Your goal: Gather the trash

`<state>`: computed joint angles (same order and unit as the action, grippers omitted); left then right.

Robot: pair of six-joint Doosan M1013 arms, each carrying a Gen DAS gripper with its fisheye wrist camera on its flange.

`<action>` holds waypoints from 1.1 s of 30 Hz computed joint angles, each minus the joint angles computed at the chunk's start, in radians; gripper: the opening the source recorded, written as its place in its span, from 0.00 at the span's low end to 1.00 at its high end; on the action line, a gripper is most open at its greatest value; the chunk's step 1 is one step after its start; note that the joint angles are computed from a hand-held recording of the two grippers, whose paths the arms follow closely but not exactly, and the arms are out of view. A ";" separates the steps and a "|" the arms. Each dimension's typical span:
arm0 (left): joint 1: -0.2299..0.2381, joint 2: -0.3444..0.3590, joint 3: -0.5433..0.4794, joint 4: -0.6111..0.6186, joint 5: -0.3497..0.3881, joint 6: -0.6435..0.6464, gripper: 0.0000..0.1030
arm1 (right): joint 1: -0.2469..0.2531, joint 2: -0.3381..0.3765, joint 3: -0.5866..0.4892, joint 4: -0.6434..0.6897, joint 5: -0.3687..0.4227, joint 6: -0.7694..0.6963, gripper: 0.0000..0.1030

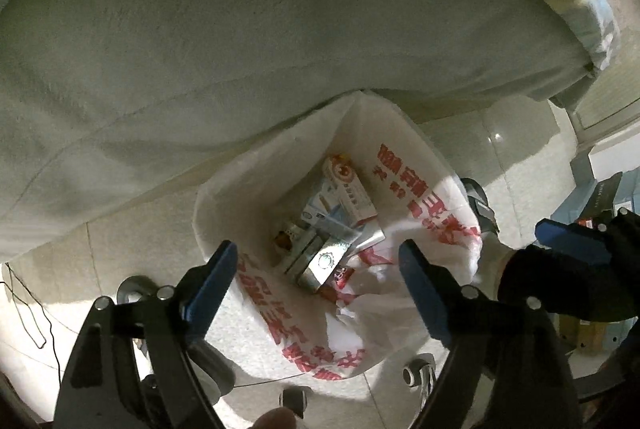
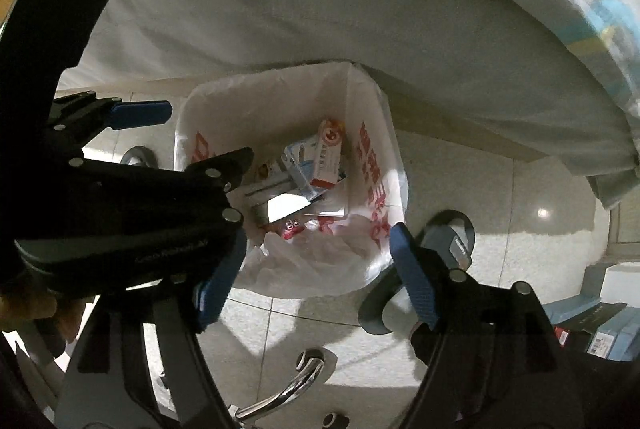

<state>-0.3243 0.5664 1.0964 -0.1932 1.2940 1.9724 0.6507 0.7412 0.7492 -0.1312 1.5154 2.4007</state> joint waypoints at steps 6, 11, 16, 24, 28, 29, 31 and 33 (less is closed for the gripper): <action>-0.004 -0.003 0.001 0.001 -0.002 0.009 0.78 | -0.001 0.001 -0.004 0.012 0.007 0.002 0.70; -0.006 -0.007 0.002 0.014 -0.015 0.005 0.78 | -0.002 -0.003 0.001 0.015 0.001 0.005 0.70; -0.006 -0.017 0.010 0.026 -0.038 -0.005 0.78 | 0.001 -0.011 0.008 0.016 -0.002 0.014 0.70; 0.004 -0.060 0.020 0.015 -0.080 -0.014 0.78 | 0.016 -0.052 0.023 -0.008 -0.028 0.067 0.74; 0.015 -0.086 0.036 0.015 -0.093 -0.049 0.79 | 0.029 -0.072 0.020 -0.033 -0.042 0.100 0.75; 0.019 -0.094 0.042 0.014 -0.093 -0.068 0.79 | 0.033 -0.076 0.017 -0.041 -0.044 0.107 0.75; 0.030 -0.112 0.056 0.005 -0.091 -0.106 0.79 | 0.044 -0.090 0.014 -0.063 -0.057 0.124 0.75; 0.041 -0.133 0.077 -0.008 -0.091 -0.148 0.79 | 0.059 -0.100 -0.001 -0.099 -0.060 0.138 0.75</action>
